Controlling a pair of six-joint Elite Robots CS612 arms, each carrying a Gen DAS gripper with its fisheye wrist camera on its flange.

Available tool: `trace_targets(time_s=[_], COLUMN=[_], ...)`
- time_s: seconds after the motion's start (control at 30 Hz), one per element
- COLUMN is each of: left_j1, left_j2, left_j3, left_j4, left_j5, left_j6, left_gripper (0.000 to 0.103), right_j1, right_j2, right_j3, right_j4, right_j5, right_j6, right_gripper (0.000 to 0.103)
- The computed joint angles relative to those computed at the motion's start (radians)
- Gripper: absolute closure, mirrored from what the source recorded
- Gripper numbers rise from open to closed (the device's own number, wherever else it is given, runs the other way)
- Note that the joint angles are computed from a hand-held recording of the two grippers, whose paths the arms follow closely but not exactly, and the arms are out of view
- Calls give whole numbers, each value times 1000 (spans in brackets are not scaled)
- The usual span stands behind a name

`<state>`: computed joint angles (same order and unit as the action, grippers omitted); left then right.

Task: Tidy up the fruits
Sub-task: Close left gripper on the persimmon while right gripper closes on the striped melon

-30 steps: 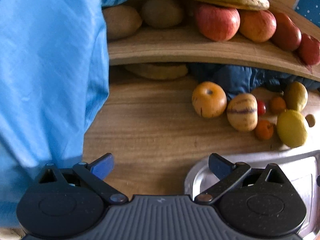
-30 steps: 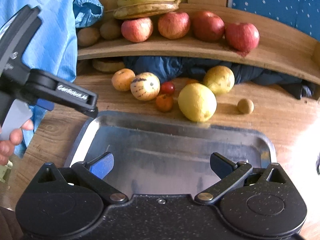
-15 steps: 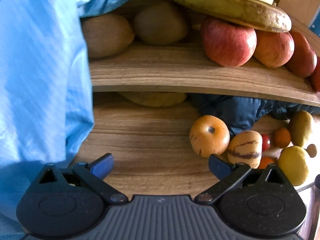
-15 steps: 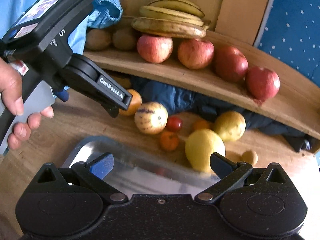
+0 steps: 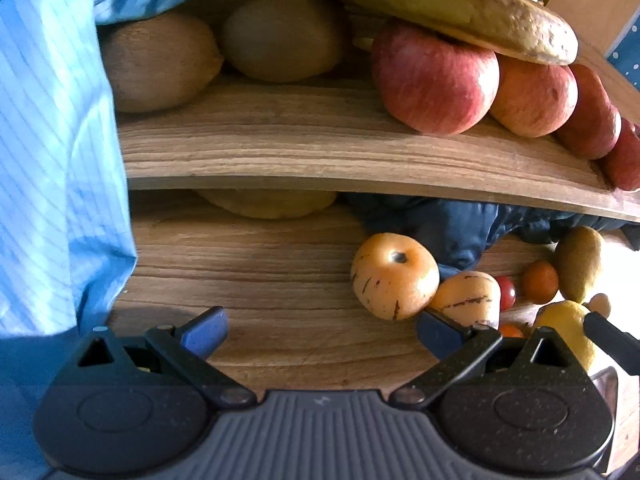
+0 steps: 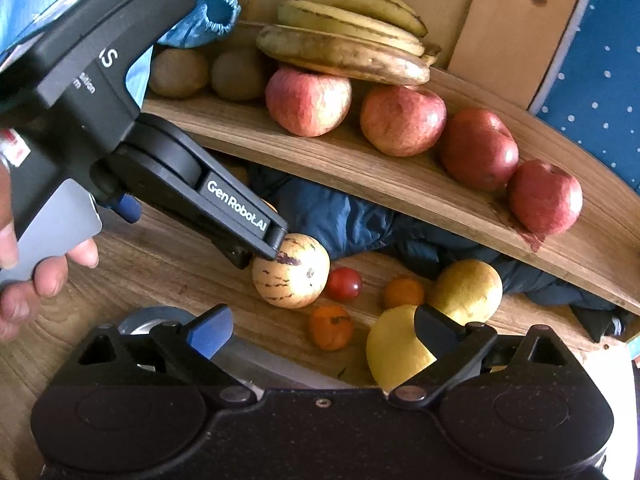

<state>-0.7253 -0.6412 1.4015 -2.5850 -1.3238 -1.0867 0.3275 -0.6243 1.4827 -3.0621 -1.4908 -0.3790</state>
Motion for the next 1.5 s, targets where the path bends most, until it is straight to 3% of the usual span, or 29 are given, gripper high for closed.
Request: trace_targets(time_s=[0.3,0.8,1.13,1.33,1.5], left_j1=[25,66,52,47,46], left_j2=[26,47,32,26,26], left_j3=[-17,-31,-10,4,6], left_j4=[-70,-172,-231,-243,-245], left_j5=[-25,-83,-112,-110,-108], left_j6=[32,89,84,79,79], left_gripper=[2,26,51,51,51], right_j1=[13,23,27,27,28], right_j2=[26,49,57,54,55], right_j3=[-46,-93,-114,-114,-113], right_j4=[29,70,94,105,102], right_j5=[-12,-11,-23,-19,-22], right_j6=[-14,-52,-42,-47,-50], right_gripper=[12,30,40,49,49])
